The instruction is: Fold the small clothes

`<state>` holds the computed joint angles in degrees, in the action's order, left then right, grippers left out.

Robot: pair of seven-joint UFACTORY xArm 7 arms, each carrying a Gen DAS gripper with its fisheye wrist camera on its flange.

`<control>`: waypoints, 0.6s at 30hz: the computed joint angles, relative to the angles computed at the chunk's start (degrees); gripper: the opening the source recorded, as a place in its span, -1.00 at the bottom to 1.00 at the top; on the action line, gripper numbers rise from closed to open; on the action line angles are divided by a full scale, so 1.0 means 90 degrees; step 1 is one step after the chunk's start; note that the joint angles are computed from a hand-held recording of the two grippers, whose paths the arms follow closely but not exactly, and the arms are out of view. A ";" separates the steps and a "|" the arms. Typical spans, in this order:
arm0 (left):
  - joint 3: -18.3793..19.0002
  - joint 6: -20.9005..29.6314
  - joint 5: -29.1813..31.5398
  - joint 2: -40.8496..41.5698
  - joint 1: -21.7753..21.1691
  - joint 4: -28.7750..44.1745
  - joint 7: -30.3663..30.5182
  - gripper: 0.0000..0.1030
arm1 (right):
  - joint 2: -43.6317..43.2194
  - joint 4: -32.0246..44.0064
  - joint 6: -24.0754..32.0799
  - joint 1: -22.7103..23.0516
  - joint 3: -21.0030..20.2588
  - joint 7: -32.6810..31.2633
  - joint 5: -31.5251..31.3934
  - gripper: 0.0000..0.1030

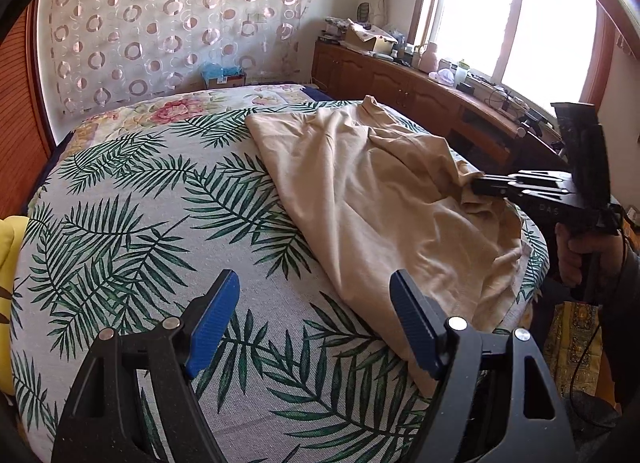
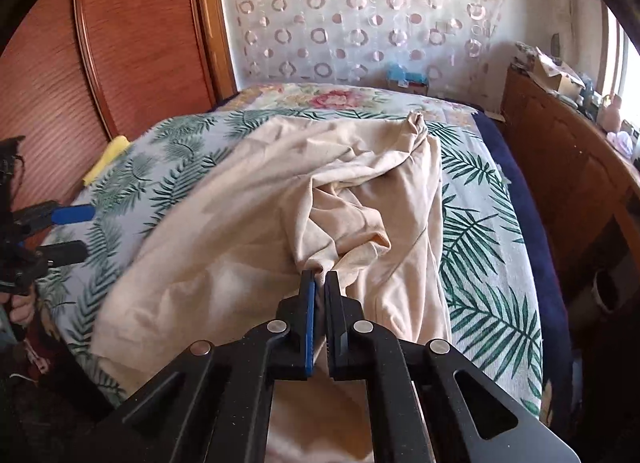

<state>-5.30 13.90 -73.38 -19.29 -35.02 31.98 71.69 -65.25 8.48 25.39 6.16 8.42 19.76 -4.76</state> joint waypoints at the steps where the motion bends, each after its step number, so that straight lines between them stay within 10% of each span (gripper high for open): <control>1: -0.0004 0.0013 -0.0003 -0.0004 -0.0008 -0.0002 0.0008 0.52 | -0.0294 -0.0071 0.0172 0.0013 0.0046 0.0067 0.0012 -0.93; 9: -0.0084 0.0062 -0.0125 -0.0076 -0.0092 -0.0037 0.0089 0.52 | -0.3160 -0.0249 0.2570 0.0403 0.0127 0.0172 0.0100 -0.94; 18: -0.0175 0.0104 0.0017 -0.0035 -0.0137 -0.0030 -0.0041 0.52 | -0.3990 -0.0212 0.4031 0.0401 0.0552 0.0558 0.0151 -0.68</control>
<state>-6.87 14.84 -73.23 -19.61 -36.25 31.71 71.33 -101.16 6.57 61.67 9.77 13.39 24.78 -3.40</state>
